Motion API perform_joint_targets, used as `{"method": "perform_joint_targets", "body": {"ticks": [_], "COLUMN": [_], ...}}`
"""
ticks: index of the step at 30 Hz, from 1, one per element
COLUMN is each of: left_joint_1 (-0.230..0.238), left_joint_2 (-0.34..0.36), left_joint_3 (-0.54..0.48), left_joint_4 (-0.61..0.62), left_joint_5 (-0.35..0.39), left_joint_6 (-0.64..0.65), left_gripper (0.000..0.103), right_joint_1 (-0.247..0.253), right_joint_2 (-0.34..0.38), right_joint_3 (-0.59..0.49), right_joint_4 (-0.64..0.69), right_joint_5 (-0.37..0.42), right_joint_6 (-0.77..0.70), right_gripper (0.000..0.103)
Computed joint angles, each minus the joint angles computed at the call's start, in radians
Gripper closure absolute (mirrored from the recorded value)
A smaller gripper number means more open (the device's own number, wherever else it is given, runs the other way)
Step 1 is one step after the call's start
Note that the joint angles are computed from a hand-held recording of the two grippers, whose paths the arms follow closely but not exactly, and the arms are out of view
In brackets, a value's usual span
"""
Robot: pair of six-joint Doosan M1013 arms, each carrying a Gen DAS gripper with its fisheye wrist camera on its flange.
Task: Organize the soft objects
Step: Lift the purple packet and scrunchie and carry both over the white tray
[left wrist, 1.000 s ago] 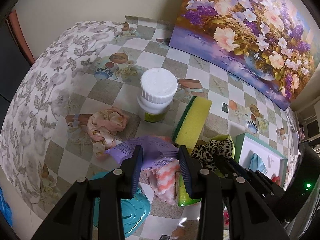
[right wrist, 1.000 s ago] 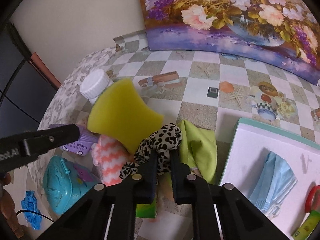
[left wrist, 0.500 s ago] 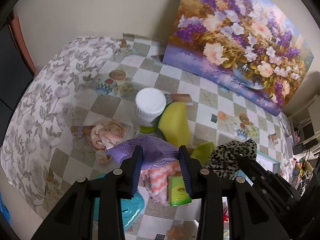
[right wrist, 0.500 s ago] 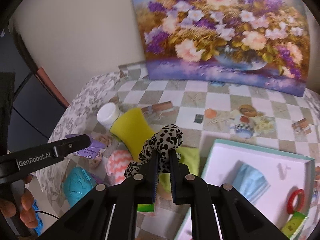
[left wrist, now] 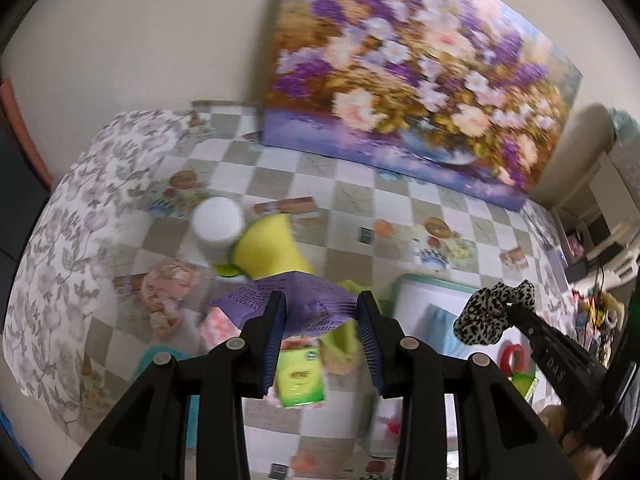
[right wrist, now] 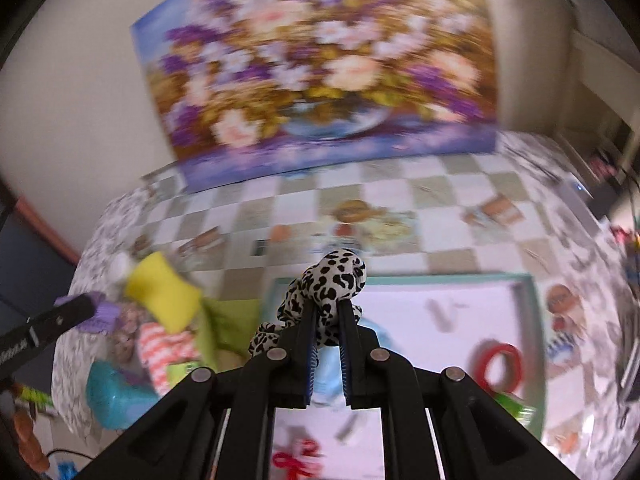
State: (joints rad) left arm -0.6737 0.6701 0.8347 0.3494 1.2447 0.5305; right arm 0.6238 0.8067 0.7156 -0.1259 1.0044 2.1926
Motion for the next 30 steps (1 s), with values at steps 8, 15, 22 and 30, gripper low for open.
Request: {"method": "perform_joint_targets", "body": {"ticks": [8,15,22,30], "left_joint_1": [-0.027,-0.026,-0.013,-0.004], "left_joint_2": [0.112,0.231,0.312,0.348], "left_joint_3": [-0.183,-0.358,-0.461,-0.5], "left_joint_4": [-0.06,-0.167,-0.268,-0.311], "left_joint_5": [0.049,0.125,0.155,0.165], "left_joint_6": [0.131,0.215,0.231,0.218], "left_gripper": [0.065,0.065,0.065,0.065], "right_joint_1": [-0.046,-0.071,-0.089,-0.096], "right_joint_2": [-0.048,-0.063,-0.053,-0.04], "right_joint_3": [0.094,0.136,0.145,0.135], "right_joint_4": [-0.038,-0.033,0.007,0.039], "right_joint_5": [0.02,0.042,0.06,0.076], "right_joint_6": [0.104,0.132,0.12,0.092], "right_gripper": [0.092,0.092,0.092,0.092]}}
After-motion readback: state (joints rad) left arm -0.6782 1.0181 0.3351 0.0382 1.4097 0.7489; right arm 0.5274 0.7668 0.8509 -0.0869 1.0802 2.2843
